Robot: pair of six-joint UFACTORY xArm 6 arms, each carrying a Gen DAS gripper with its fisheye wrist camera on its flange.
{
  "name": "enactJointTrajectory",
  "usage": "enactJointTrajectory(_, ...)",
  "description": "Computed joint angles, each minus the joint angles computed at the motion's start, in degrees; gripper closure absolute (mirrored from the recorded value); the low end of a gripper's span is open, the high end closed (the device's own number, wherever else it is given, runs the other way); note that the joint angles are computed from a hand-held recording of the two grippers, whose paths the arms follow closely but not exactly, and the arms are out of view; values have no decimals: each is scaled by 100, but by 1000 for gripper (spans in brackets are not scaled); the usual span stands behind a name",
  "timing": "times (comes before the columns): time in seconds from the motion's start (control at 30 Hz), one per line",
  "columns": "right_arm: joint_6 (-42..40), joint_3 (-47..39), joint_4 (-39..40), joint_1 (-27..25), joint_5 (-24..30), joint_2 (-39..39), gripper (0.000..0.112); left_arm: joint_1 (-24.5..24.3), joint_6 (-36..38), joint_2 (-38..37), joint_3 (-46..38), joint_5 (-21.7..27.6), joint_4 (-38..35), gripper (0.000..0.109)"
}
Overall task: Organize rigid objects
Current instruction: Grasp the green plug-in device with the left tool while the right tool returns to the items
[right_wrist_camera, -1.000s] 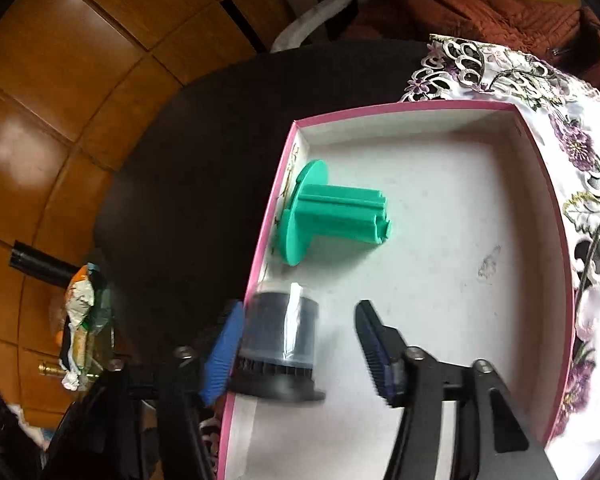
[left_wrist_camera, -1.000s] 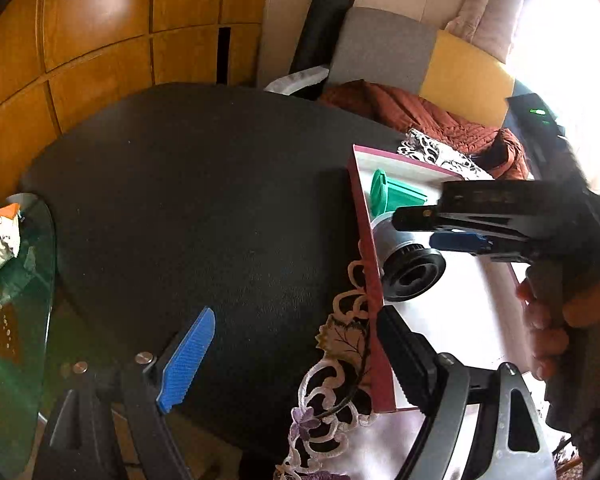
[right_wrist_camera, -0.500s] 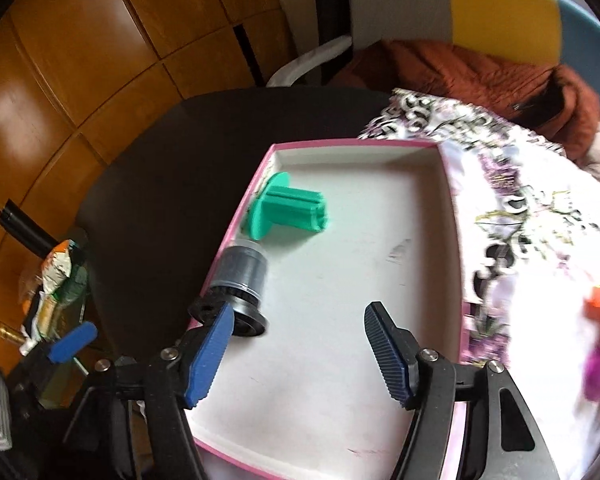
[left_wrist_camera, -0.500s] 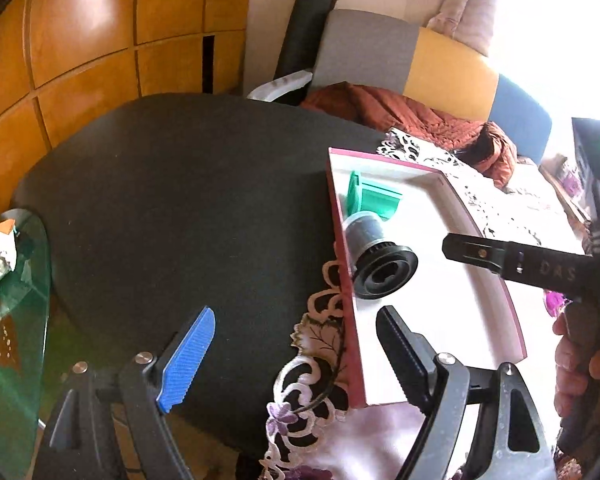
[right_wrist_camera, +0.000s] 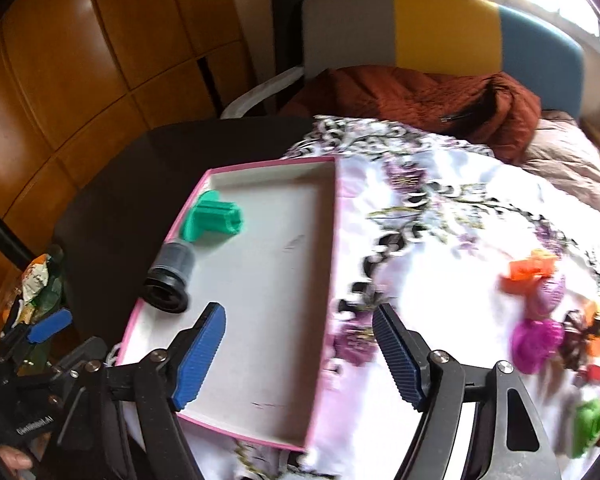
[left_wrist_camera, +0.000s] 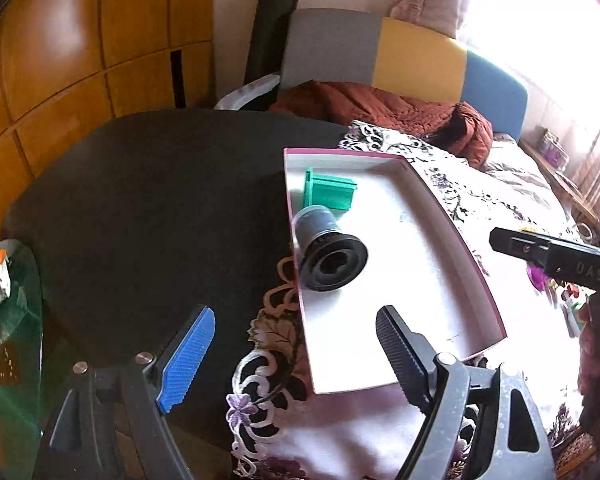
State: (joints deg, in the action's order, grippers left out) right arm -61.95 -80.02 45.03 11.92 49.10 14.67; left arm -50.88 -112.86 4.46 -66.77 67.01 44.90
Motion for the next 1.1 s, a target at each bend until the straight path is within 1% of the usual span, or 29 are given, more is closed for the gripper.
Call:
enactJointTrajectory(0.1,-41,-156,-20,-271,-15,69,33,15,146,107,-154,-22,24,24)
enactJointTrajectory(0.2,46,-417,-26,-524,-28,228,28,36,306,232,-313,-77,35,24)
enactJointTrajectory(0.33,396,-919,-139,-914,-166,585,28,81,519,397,-490,-290,47,24)
enactJointTrajectory(0.43,856,-1436,-239,-1230,-244,957,25,120,645,471,-572,-491,70,24)
enactJointTrajectory(0.53,1447,-1960,-397,-1559,-417,1361,24,188,689,501,-586,-827,138,25)
enactJointTrajectory(0.63,2240,-2518,-611,-1900,-702,1837,17,259,714,556,-646,-1023,161,25)
enactJointTrajectory(0.73,2996,-2962,-820,-2158,-920,2254,13,377,768,624,-683,-1422,50,26)
enactJointTrajectory(0.8,3409,-3142,-868,-2295,-1080,2487,12,440,915,711,-768,-1681,-22,31)
enactJointTrajectory(0.83,3681,-3257,-936,-2360,-1103,2617,12,449,1010,785,-865,-1721,-8,31)
enactJointTrajectory(0.87,4131,-3509,-1116,-2440,-886,2811,12,482,1185,888,-981,-1888,-63,31)
enactJointTrajectory(0.9,4409,-3821,-1056,-2527,-575,2996,12,515,1332,987,-1083,-2028,-118,31)
enactJointTrajectory(0.93,4540,-4033,-840,-2611,-399,3137,12,536,1449,1096,-1208,-2125,-162,31)
enactJointTrajectory(1.0,4745,-4031,-954,-2640,-367,3141,12,597,1864,1403,-1544,-2427,-333,31)
enactJointTrajectory(1.1,4776,-4144,-792,-2673,-194,3214,12,656,2509,1929,-2168,-2651,-776,32)
